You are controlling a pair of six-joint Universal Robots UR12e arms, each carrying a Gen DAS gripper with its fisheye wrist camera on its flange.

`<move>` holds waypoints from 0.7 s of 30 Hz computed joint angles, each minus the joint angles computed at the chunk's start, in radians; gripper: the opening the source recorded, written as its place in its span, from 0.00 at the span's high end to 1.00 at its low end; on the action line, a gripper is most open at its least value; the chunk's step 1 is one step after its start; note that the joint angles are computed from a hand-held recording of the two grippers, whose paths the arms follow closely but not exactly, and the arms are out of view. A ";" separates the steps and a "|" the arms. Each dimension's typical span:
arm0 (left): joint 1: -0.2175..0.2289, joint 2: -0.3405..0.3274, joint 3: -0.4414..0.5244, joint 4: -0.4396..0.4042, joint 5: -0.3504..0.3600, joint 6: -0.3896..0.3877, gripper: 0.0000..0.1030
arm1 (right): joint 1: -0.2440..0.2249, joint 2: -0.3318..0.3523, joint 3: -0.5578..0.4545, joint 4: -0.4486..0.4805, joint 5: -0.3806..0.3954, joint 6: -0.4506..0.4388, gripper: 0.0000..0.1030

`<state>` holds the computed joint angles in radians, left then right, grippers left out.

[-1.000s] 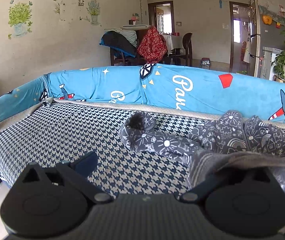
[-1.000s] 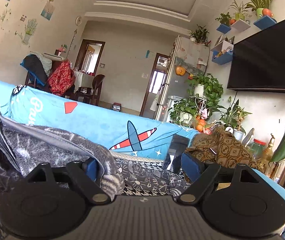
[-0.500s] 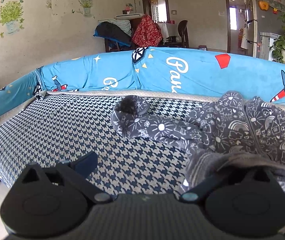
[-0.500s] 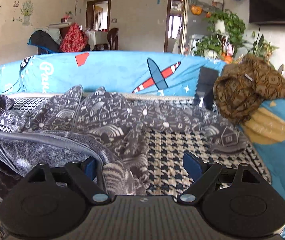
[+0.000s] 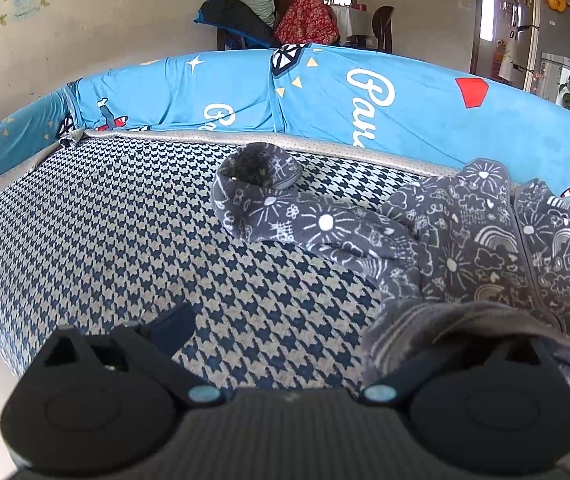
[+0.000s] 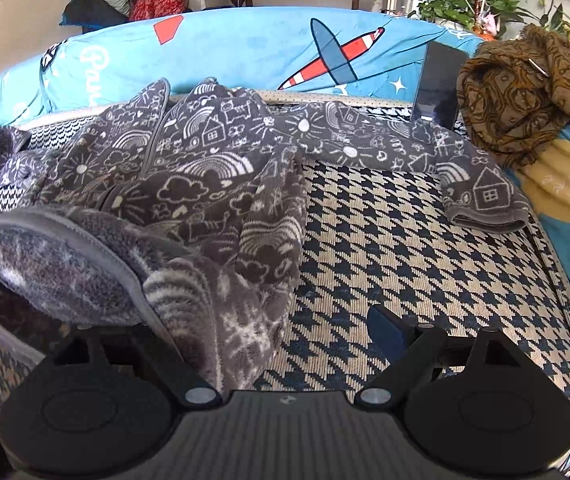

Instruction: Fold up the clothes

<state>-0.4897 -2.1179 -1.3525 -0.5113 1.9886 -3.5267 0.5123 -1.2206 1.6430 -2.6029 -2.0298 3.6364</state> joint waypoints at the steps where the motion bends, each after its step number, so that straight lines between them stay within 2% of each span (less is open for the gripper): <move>1: 0.000 -0.001 0.002 -0.003 0.002 -0.003 0.00 | 0.000 -0.003 0.003 0.008 0.004 -0.009 0.16; 5: 0.000 -0.003 0.003 -0.011 0.005 -0.012 0.00 | -0.002 -0.012 0.011 0.056 0.036 -0.045 0.17; 7: -0.003 -0.005 0.004 -0.011 0.014 0.001 0.00 | 0.010 -0.003 0.000 0.101 -0.026 -0.058 0.18; 8: -0.005 -0.006 0.004 -0.009 0.020 0.010 0.00 | 0.020 0.003 -0.006 0.116 -0.088 -0.056 0.18; 11: -0.013 -0.008 -0.001 -0.007 0.041 0.046 0.00 | 0.046 0.017 -0.002 0.082 -0.276 -0.018 0.19; 13: -0.014 -0.008 -0.005 -0.017 0.030 0.073 0.00 | 0.055 0.021 0.012 -0.009 -0.385 0.022 0.19; 15: -0.019 -0.008 -0.012 -0.016 0.035 0.105 0.00 | 0.061 0.025 0.022 -0.095 -0.462 0.038 0.19; 16: -0.024 -0.010 -0.015 -0.011 0.052 0.129 0.00 | 0.060 0.022 0.024 -0.106 -0.471 0.053 0.19; 19: -0.041 -0.013 -0.032 0.040 0.103 0.217 0.00 | 0.039 -0.005 0.033 -0.040 -0.405 0.165 0.20; 21: -0.047 -0.009 -0.051 0.081 0.111 0.267 0.00 | 0.025 -0.022 0.041 -0.006 -0.362 0.239 0.20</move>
<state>-0.5370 -2.1264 -1.4032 -0.4301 2.1000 -3.2601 0.5370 -1.2427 1.6841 -2.6087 -2.3922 3.8759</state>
